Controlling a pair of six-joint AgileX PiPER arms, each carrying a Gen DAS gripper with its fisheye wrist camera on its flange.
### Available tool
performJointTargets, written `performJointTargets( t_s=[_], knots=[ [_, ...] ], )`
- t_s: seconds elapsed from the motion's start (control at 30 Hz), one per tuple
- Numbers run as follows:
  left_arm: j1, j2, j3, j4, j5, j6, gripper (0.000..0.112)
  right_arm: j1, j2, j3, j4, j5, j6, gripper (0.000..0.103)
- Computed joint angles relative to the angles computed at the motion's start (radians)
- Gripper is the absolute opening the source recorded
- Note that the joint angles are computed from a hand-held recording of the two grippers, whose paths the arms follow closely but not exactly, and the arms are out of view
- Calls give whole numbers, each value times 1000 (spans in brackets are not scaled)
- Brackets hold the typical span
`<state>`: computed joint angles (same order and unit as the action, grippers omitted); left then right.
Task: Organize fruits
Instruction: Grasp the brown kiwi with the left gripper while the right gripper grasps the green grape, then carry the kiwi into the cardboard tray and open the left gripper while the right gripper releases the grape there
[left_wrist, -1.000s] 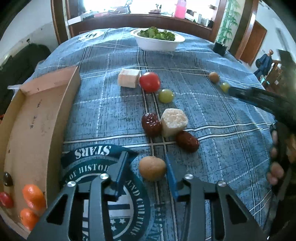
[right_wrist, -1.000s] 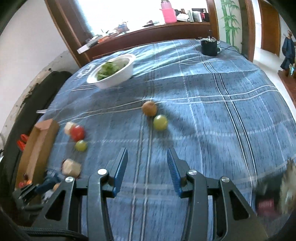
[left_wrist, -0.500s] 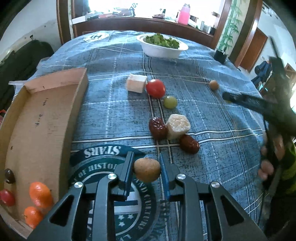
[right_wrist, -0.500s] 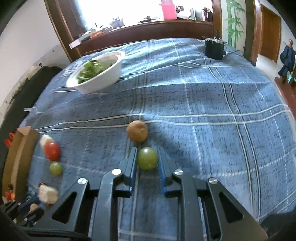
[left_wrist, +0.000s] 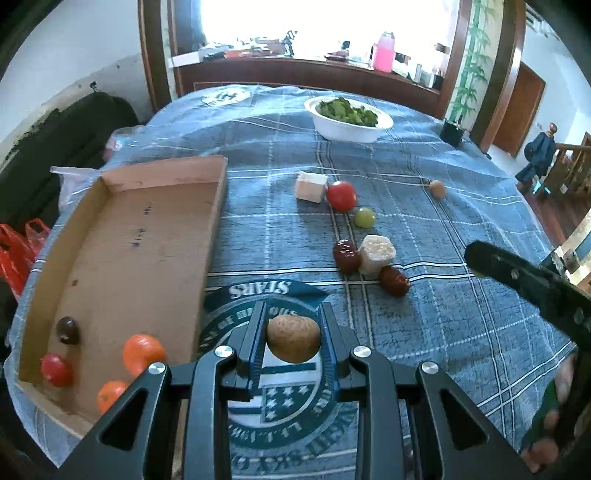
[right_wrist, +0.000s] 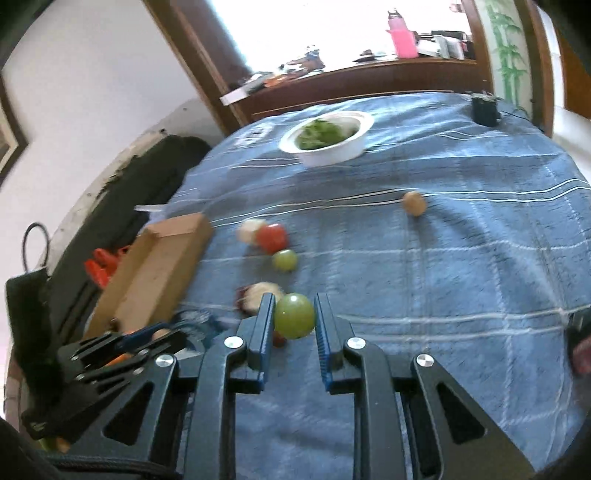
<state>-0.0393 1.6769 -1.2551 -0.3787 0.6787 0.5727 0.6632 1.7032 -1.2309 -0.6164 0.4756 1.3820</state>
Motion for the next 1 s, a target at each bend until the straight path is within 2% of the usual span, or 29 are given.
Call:
performJointTargets(
  t_s=[0.4,1.0],
  knots=[
    [94,-54,37,-33,-13,44,27,155,46,-119,-22,69,23,23],
    [181,-67,64,-61,-46,93,27,228,144,-293,38,156,-75,23]
  ],
)
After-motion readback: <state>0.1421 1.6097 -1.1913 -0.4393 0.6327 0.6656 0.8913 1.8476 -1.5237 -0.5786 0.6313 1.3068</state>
